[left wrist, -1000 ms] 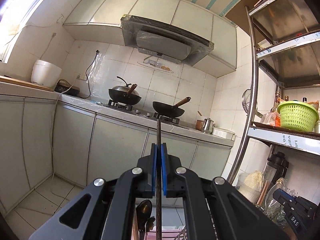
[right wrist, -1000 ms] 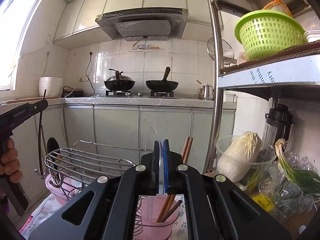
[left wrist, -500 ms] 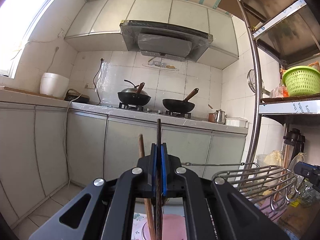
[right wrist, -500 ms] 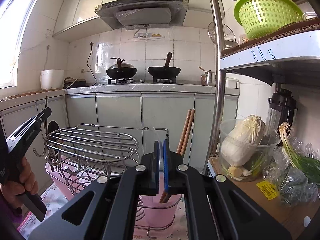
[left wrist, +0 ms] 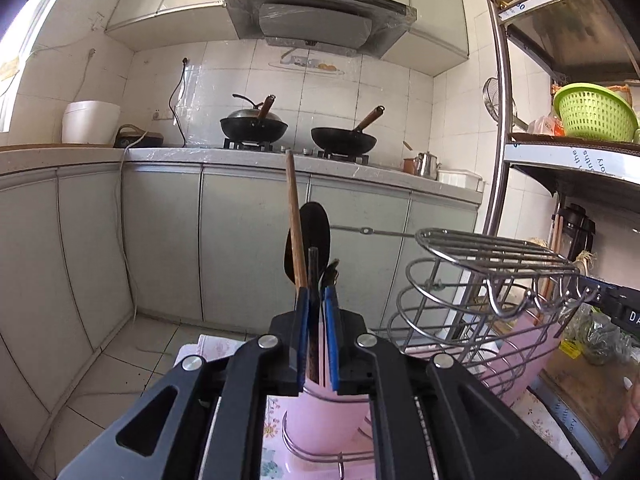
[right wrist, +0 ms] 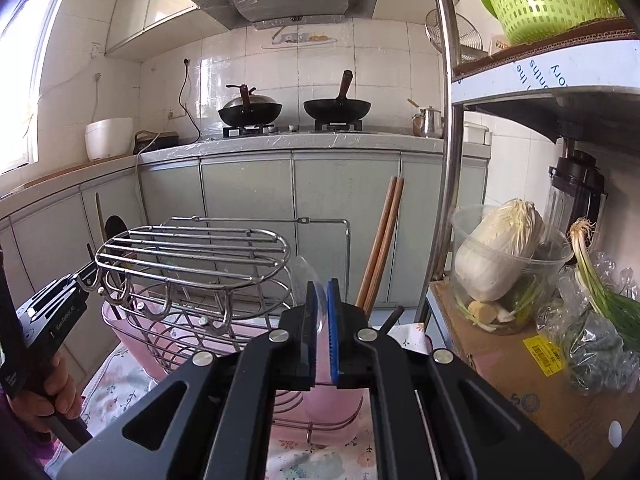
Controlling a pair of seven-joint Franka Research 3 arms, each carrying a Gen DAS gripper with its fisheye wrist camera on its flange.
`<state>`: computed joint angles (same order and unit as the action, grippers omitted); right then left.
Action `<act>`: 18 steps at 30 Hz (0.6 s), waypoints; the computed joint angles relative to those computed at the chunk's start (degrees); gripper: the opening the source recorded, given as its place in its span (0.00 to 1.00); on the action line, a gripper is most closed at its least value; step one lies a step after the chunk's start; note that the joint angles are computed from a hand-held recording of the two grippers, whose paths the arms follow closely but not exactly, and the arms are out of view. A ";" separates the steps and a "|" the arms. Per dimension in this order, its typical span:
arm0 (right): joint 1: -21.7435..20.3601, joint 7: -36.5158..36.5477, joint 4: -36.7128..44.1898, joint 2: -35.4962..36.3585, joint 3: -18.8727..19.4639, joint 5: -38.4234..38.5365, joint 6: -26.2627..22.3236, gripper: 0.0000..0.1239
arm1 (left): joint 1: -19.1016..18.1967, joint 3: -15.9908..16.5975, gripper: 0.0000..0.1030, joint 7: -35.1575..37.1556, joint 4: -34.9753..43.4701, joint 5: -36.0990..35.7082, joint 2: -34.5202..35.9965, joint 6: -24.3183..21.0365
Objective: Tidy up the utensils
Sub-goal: 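Release the dark chopstick into the pink cup while the right tool releases the spoon into the other compartment, then withdraw both open tools and lower them toward the wooden chopstick and clear fork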
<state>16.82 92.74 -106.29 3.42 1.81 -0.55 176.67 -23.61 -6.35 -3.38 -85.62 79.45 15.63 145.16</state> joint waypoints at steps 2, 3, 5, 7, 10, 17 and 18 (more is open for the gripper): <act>-0.18 -1.41 0.32 -0.36 0.43 1.29 -2.78 0.14 | 0.70 -0.47 0.28 1.61 -1.33 -2.52 -0.93 1.39; -0.25 -1.78 0.10 -0.70 0.60 1.77 -3.37 0.22 | 0.97 -0.71 0.29 2.49 -1.86 -3.76 -1.37 1.89; -0.48 -3.72 -1.05 -1.74 1.17 4.03 -2.75 0.31 | 1.28 -1.09 0.31 3.84 -3.47 -5.54 -2.64 2.20; -0.60 -3.38 -2.18 -2.80 1.26 3.38 -1.87 0.33 | 1.56 -1.64 0.32 5.11 -4.94 -7.11 -3.98 2.02; -0.88 -4.80 -4.45 -5.07 1.75 5.36 -0.99 0.33 | 1.90 -2.60 0.32 6.16 -7.56 -8.94 -6.29 1.24; -1.31 -7.44 -12.15 -11.31 2.61 9.47 2.05 0.33 | 3.51 -5.53 0.32 10.32 -13.25 -18.60 -9.74 2.73; -0.03 -9.28 -13.37 -12.23 1.73 12.00 2.02 0.33 | 3.62 -5.84 0.32 11.02 -13.82 -20.35 -9.82 3.10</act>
